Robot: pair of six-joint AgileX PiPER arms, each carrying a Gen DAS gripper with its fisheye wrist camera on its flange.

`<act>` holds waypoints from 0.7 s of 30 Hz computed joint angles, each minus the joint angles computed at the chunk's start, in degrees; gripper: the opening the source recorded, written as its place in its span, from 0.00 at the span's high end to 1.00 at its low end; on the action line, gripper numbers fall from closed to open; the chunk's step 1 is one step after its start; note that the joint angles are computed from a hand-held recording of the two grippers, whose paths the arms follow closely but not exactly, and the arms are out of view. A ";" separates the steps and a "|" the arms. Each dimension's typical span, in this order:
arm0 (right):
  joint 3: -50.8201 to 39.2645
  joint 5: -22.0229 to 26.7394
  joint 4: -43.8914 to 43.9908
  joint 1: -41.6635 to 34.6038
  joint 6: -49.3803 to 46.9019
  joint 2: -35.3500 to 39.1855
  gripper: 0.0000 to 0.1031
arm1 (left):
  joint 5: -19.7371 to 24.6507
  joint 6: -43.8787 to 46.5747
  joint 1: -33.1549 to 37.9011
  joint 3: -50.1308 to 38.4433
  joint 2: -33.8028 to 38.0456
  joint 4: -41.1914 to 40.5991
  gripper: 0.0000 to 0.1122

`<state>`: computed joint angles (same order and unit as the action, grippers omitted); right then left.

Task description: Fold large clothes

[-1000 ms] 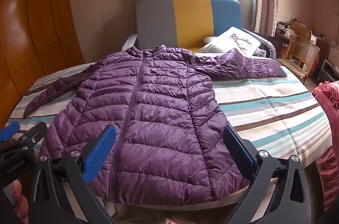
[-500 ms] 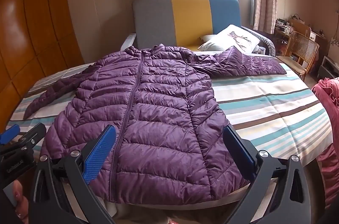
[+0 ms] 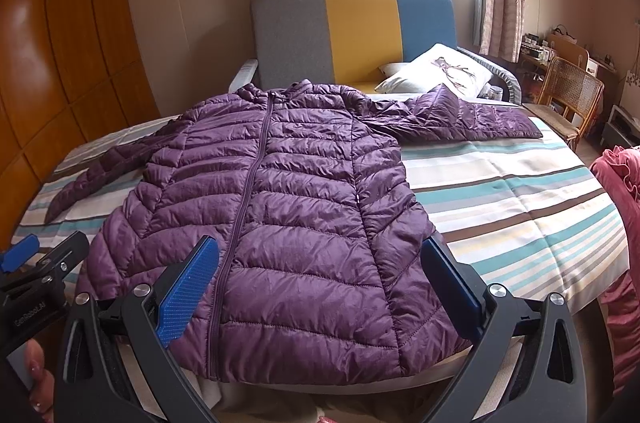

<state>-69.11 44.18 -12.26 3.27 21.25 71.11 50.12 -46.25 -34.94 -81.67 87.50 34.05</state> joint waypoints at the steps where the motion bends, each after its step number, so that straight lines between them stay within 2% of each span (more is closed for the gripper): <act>1: 0.00 0.13 0.07 -0.09 -0.16 0.00 0.03 | -0.02 -0.04 -0.05 -0.06 0.09 0.03 0.10; 21: -0.08 -0.03 -0.06 -0.04 0.03 0.08 0.03 | -0.30 0.00 0.48 0.61 -0.03 -0.56 0.10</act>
<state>-69.19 44.15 -12.32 3.23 21.29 71.19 49.83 -46.25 -34.46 -81.06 87.47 33.49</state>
